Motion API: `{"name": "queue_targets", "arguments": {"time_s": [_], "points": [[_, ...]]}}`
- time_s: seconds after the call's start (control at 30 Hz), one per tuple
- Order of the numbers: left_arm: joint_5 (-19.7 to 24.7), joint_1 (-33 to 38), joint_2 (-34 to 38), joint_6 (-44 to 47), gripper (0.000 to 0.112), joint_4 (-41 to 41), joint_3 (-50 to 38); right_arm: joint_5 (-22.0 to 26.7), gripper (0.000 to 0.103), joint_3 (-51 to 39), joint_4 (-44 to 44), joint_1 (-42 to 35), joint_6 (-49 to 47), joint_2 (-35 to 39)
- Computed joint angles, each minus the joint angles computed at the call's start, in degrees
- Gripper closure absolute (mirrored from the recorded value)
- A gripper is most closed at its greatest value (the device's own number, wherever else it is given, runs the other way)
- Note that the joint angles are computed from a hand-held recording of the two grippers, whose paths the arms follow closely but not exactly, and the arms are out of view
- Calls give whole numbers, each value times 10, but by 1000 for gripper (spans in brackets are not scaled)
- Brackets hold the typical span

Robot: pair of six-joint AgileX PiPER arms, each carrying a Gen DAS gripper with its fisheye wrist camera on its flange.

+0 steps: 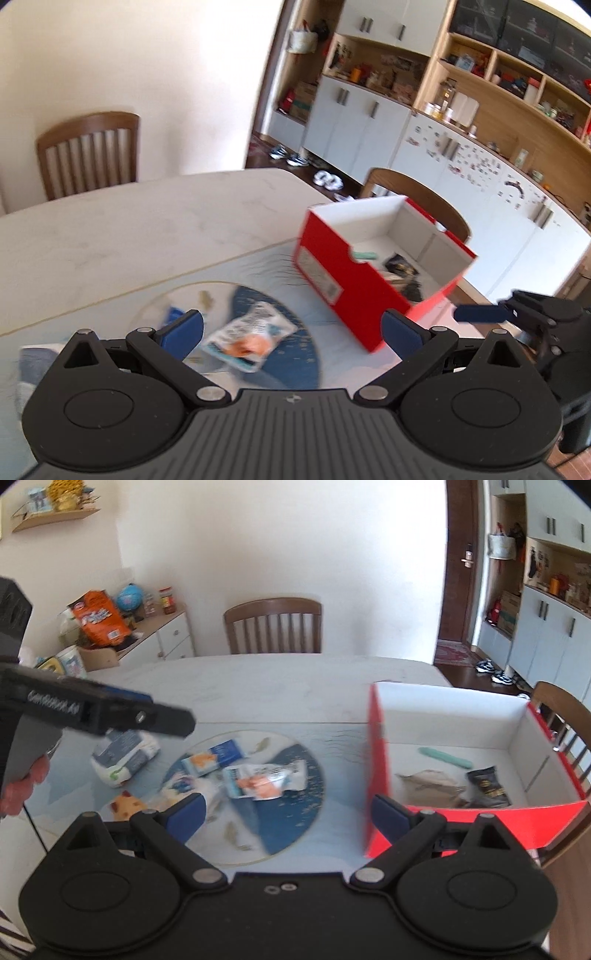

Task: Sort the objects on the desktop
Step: 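Withdraw both open tools from the shoebox back over the placemat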

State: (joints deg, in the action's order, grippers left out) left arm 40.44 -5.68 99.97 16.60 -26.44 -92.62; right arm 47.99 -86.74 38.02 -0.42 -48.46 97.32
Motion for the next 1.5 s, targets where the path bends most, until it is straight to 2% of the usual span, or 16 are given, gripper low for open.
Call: {"name": "queue_targets", "arguments": {"time_s": [0.2,0.5,0.73,0.97,1.03,1.2,1.23,1.4,1.5], "points": [[-50,39,-35,-1,9,16,66,-54,7,66,-9,57,4,-30],[-67,99,-40,18,9,16,110,-103,7,127,-15,113,14,-45],[-100,122,-37,58,9,18,146,-103,9,141,-36,144,13,-35],[-130,148,-20,89,9,8,168,-126,11,149,-61,175,31,-18],[-127,154,-12,88,9,9,165,-128,11,147,-66,181,35,-12],[-137,155,-28,210,9,-93,201,-135,12,147,-72,192,34,-1],[-138,153,-32,229,9,-111,210,-134,14,146,-75,193,34,3],[-161,140,-38,233,9,-118,240,-134,18,145,-82,199,35,16],[-191,135,-33,185,9,-68,240,-135,19,143,-81,202,30,22]]}}
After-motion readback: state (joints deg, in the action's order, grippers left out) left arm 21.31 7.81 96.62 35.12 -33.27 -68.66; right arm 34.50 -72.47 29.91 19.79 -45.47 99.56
